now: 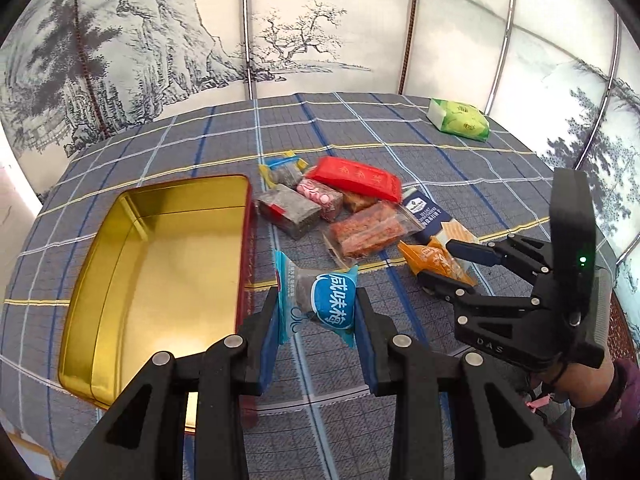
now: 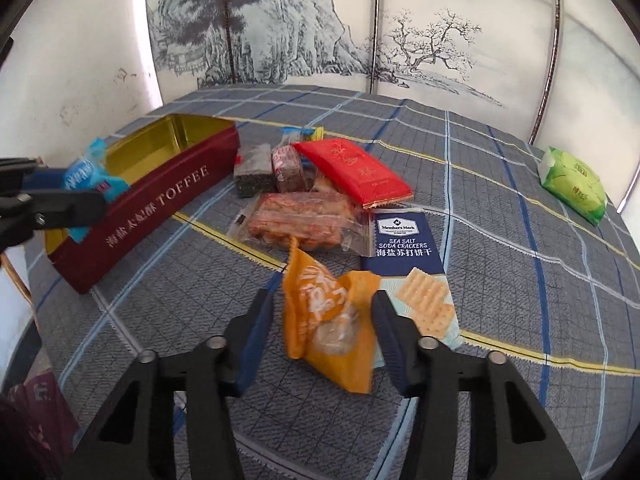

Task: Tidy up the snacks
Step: 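Lower the blue-white packet into the gold tin with the left tool while the right tool holds the orange bag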

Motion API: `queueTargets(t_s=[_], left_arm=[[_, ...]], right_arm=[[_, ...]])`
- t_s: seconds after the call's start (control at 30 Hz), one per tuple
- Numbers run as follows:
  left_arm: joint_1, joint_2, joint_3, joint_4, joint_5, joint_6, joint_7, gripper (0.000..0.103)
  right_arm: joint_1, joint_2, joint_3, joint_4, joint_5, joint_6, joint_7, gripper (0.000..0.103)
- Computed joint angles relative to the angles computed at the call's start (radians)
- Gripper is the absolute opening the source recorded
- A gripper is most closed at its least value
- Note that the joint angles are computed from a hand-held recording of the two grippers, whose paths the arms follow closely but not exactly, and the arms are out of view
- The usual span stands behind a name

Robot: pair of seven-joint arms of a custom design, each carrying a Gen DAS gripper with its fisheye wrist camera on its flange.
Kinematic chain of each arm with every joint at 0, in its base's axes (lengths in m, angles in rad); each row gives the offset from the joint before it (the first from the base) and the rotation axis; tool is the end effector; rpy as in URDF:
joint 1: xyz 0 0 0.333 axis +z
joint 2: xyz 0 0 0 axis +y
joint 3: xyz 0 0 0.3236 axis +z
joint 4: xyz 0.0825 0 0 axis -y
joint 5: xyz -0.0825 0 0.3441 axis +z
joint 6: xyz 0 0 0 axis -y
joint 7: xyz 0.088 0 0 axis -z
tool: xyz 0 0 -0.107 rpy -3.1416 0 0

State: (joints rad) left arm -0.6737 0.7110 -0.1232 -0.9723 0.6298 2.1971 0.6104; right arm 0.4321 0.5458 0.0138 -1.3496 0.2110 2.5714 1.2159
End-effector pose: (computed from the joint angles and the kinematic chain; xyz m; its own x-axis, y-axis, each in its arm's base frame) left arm 0.5680 -0.4974 0.5250 -0.0385 -0.9985 0.0381 -0.7514 0.0038 -0.6598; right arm 0.6580 0.3078 0.5065 0.6065 -0.7949 0.0181 -0.6035 -0.4751 -0.6403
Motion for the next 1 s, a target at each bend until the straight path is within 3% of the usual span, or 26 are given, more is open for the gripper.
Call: queueTargets(t_s=[0.13,0.37,0.6,1.0], left_arm=[[0.011,-0.035,0.001,-0.053,0.008,0.003,-0.024,0.031],[0.028,-0.100,0.001,-0.147,0.059,0.011,-0.081,0.031],[0.061,-0.145,-0.012,-0.218,0.087,0.018,-0.107,0.031],[0.106,-0.110,-0.007,-0.163,0.099,-0.072,0.004,0.032]], right_arm=[[0.010,-0.003,-0.001,-0.006,-0.013,0.007,0.000,0.039],[0.006,0.004,0.043,0.006,0.053,0.006,-0.044,0.038],[0.024,0.028,0.033,0.045,0.056,-0.023,-0.023,0.038],[0.021,0.036,0.029,0.053,0.061,-0.027,-0.006,0.039]])
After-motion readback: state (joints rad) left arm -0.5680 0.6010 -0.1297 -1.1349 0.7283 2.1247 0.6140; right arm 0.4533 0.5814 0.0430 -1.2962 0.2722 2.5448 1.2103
